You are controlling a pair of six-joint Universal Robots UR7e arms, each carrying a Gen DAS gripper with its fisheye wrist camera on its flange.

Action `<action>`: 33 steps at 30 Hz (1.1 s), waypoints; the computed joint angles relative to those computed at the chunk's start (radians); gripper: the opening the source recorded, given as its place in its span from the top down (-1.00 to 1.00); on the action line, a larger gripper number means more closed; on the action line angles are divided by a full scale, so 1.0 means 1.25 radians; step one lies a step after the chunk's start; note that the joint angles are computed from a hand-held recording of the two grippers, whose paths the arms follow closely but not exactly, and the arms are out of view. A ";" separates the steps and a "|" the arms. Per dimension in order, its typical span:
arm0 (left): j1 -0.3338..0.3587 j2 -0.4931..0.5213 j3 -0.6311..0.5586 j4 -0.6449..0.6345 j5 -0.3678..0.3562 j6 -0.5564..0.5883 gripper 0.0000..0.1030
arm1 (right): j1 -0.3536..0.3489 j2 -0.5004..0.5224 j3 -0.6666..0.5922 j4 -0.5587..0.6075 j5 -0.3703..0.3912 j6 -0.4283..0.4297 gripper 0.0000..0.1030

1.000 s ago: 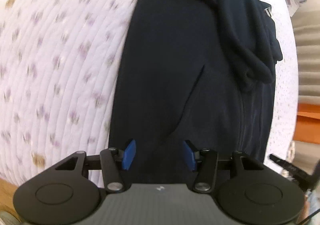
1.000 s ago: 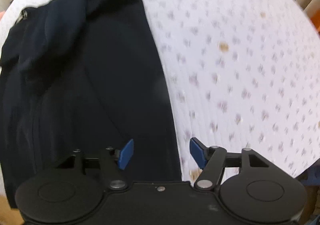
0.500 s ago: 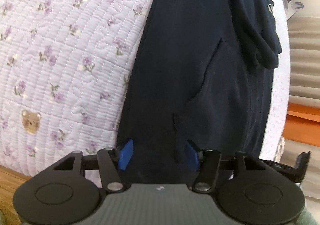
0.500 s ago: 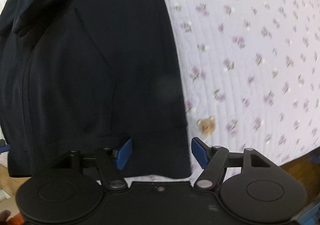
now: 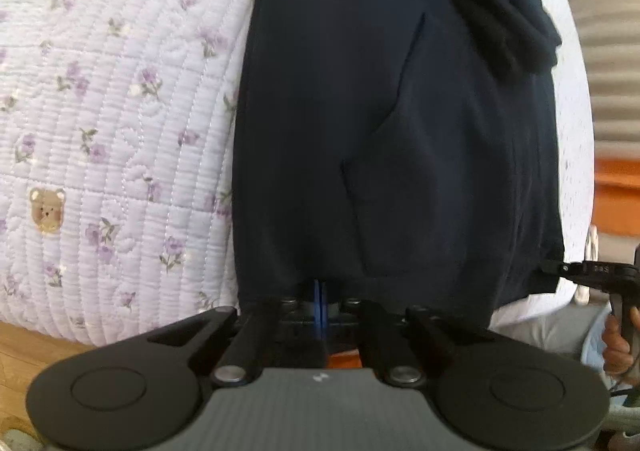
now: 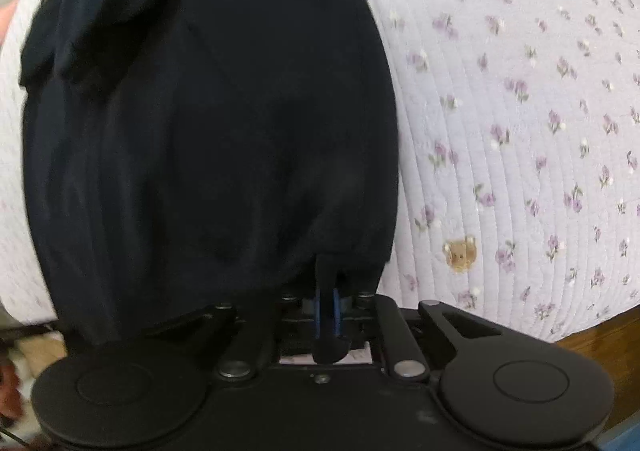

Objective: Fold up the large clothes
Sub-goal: 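Grasp the side edge of the folded hoodie with both tools, then lift the side edge with both tools and fold it across the body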

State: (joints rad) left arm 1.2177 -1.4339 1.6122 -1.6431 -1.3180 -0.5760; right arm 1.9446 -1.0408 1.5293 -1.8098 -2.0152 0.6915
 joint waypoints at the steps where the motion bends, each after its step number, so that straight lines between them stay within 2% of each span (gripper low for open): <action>1: -0.003 -0.016 0.014 -0.038 0.000 -0.022 1.00 | 0.001 0.000 -0.006 -0.014 0.004 0.002 0.83; 5: -0.014 -0.049 0.018 -0.170 0.030 -0.107 1.00 | 0.007 0.015 -0.056 -0.061 0.027 -0.007 0.83; 9: -0.020 -0.022 -0.046 -0.234 0.079 -0.109 1.00 | 0.002 0.062 -0.141 -0.098 0.053 -0.063 0.84; 11: -0.021 0.013 -0.115 -0.164 0.091 -0.109 0.97 | -0.002 0.083 -0.165 -0.109 0.065 -0.096 0.84; 13: -0.020 0.027 -0.149 -0.075 0.075 -0.081 0.83 | 0.001 0.098 -0.179 -0.098 0.071 -0.125 0.84; 15: -0.019 0.025 -0.158 0.018 0.057 -0.083 0.73 | 0.004 0.108 -0.193 -0.076 0.087 -0.133 0.84; 16: -0.013 0.017 -0.152 0.055 0.044 -0.091 0.67 | -0.005 0.094 -0.166 -0.082 0.086 -0.143 0.84; 17: -0.009 0.009 -0.139 0.074 0.027 -0.106 0.49 | -0.004 0.095 -0.166 -0.073 0.084 -0.139 0.84; 19: -0.006 -0.029 -0.089 0.089 0.015 -0.133 0.22 | -0.011 0.087 -0.162 -0.061 0.100 -0.121 0.84; 21: -0.011 -0.059 -0.044 0.105 0.055 -0.162 0.02 | -0.012 0.082 -0.157 -0.063 0.107 -0.103 0.84; 24: -0.004 -0.093 0.019 0.084 0.028 -0.205 -0.01 | -0.007 0.095 -0.175 -0.051 0.105 -0.094 0.84; 26: -0.006 -0.109 0.057 0.069 0.009 -0.199 -0.04 | -0.004 0.097 -0.182 -0.033 0.097 -0.097 0.84; 29: -0.007 -0.114 0.103 0.063 -0.008 -0.189 0.06 | -0.006 0.089 -0.180 -0.013 0.099 -0.082 0.84; 30: -0.012 -0.115 0.122 0.054 0.000 -0.193 0.22 | -0.007 0.092 -0.184 -0.007 0.099 -0.077 0.84; 31: -0.022 -0.120 0.135 0.053 0.019 -0.204 0.25 | -0.008 0.092 -0.186 0.000 0.098 -0.074 0.84; 32: -0.029 -0.128 0.143 0.047 0.024 -0.208 0.43 | -0.009 0.100 -0.195 0.004 0.100 -0.072 0.84; 33: -0.036 -0.143 0.152 0.043 0.026 -0.205 0.83 | -0.009 0.107 -0.205 0.008 0.100 -0.072 0.84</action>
